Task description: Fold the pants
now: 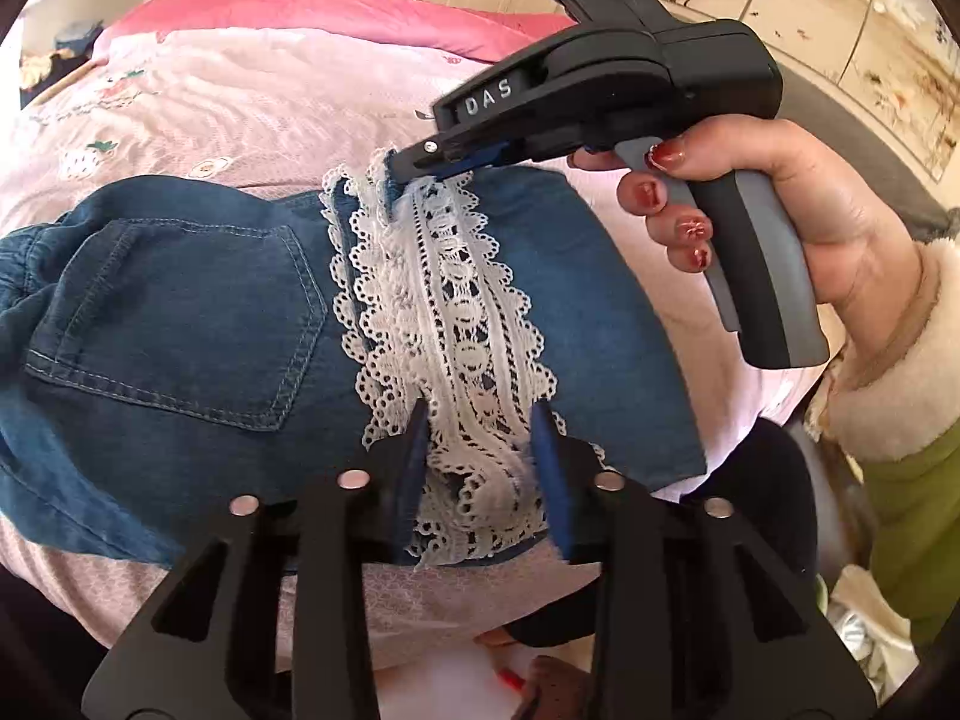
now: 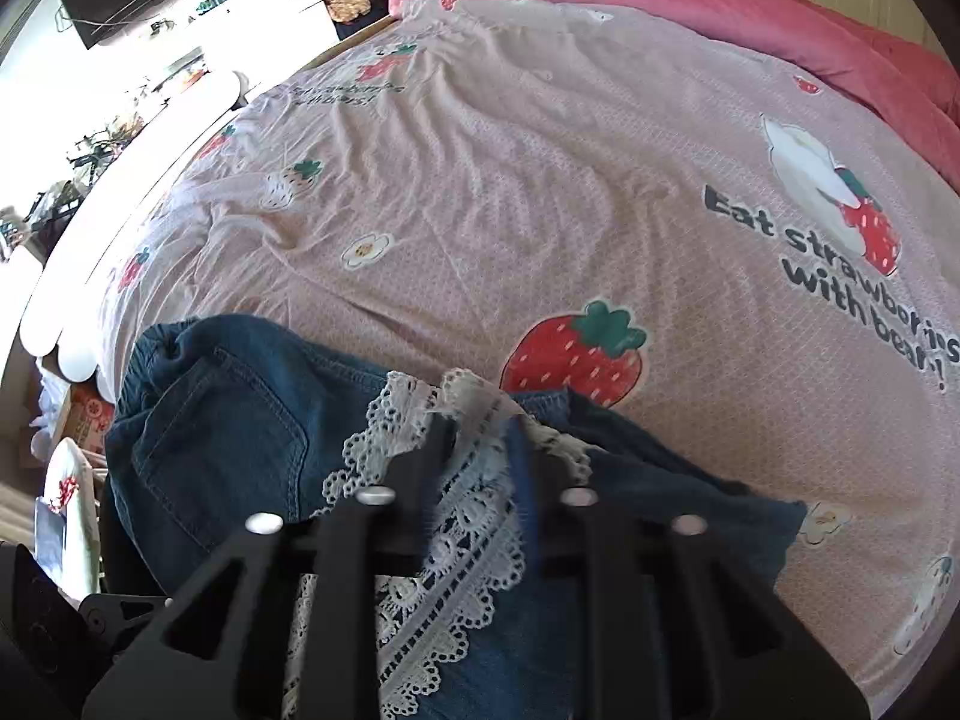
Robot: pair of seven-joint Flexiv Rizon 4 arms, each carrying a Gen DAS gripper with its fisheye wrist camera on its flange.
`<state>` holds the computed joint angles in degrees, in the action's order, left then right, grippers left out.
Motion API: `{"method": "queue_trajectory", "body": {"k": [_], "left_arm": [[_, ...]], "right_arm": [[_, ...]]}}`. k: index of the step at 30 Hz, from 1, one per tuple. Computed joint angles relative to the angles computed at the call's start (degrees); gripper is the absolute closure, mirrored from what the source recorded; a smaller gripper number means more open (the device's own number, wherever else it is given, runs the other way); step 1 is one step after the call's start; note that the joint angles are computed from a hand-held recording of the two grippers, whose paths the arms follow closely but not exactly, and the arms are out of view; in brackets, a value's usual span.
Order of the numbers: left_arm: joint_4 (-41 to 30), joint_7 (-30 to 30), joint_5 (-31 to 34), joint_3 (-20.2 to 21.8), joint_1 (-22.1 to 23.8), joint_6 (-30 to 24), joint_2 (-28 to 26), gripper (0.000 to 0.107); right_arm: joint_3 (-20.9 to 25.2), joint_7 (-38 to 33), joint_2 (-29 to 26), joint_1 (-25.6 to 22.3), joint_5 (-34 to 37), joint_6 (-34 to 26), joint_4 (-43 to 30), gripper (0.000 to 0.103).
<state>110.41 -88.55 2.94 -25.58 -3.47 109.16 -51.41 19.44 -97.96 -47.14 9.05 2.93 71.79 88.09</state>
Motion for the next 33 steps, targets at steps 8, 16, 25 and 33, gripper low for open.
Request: {"method": "queue_trajectory", "body": {"k": [8, 16, 25, 33], "left_arm": [[1.8, -0.7, 2.6, -4.2, 4.3, 0.5, -1.6, 0.098], [2.1, -0.5, 2.7, -4.6, 4.8, -0.5, -1.8, 0.098], [3.8, 0.7, 4.8, -8.5, 9.1, -0.5, -2.4, 0.079], [5.9, -0.3, 4.0, -6.4, 9.0, -0.4, 0.2, 0.06]], "right_arm": [[5.5, -5.2, 2.0, -3.0, 3.6, 2.1, 0.8, 0.101], [3.1, -4.1, -0.6, -0.1, 3.2, -1.4, -1.8, 0.097], [9.6, -11.5, 5.1, -7.8, 11.0, 3.5, 4.9, 0.062], [13.7, -19.1, 9.1, -12.1, 13.6, 10.1, 16.1, 0.055]]}}
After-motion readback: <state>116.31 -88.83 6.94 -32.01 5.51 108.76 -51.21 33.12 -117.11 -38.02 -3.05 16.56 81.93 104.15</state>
